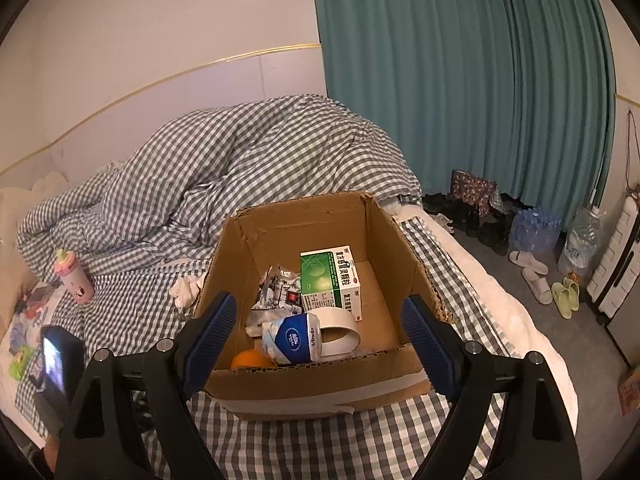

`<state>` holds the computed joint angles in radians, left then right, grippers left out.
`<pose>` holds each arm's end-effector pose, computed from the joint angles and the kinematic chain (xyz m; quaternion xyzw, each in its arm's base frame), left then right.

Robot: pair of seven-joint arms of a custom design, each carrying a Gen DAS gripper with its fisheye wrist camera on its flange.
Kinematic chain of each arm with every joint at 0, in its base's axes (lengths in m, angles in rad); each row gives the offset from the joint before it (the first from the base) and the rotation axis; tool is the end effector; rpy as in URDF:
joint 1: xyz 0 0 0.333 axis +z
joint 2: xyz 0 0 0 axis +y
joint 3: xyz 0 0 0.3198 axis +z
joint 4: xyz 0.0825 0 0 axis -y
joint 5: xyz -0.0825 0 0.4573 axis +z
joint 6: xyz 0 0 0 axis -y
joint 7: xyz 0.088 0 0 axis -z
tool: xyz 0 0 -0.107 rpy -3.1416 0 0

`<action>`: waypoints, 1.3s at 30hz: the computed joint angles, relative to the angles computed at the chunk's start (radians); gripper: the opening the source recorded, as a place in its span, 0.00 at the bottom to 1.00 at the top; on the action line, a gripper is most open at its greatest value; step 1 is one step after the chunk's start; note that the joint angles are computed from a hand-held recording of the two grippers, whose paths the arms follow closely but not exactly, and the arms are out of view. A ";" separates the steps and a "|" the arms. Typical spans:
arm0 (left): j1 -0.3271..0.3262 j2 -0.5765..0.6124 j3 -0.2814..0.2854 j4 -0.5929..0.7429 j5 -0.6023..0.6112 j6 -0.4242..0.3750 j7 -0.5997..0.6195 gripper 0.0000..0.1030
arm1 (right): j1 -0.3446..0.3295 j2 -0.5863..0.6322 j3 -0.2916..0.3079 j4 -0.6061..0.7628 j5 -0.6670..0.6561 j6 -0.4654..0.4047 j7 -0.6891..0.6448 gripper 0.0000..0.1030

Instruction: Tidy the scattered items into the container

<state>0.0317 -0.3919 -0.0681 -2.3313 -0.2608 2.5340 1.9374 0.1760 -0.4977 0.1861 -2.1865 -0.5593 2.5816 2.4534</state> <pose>0.5429 -0.0193 0.5321 -0.5892 0.7483 -0.2419 0.1852 0.4811 0.2123 0.6742 -0.5666 0.6646 -0.3369 0.3518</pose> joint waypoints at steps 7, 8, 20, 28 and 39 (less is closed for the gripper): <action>-0.014 0.104 0.020 0.042 -0.086 -0.051 -0.020 0.83 | 0.001 0.026 0.000 0.020 -0.008 -0.012 -0.023 0.84; -0.015 0.115 0.026 0.049 -0.112 -0.065 -0.023 0.59 | 0.000 0.026 0.000 0.021 -0.010 -0.013 -0.023 0.84; -0.069 0.011 0.046 0.122 -0.264 0.036 0.057 0.28 | -0.017 -0.006 -0.008 -0.007 -0.011 0.009 -0.002 0.84; -0.187 0.044 0.037 0.284 -0.406 0.012 0.214 0.28 | -0.060 -0.072 -0.001 -0.031 -0.046 0.010 0.021 0.84; -0.197 0.141 -0.053 0.376 -0.327 -0.089 0.176 0.80 | -0.106 -0.120 -0.005 -0.059 -0.049 -0.014 0.046 0.84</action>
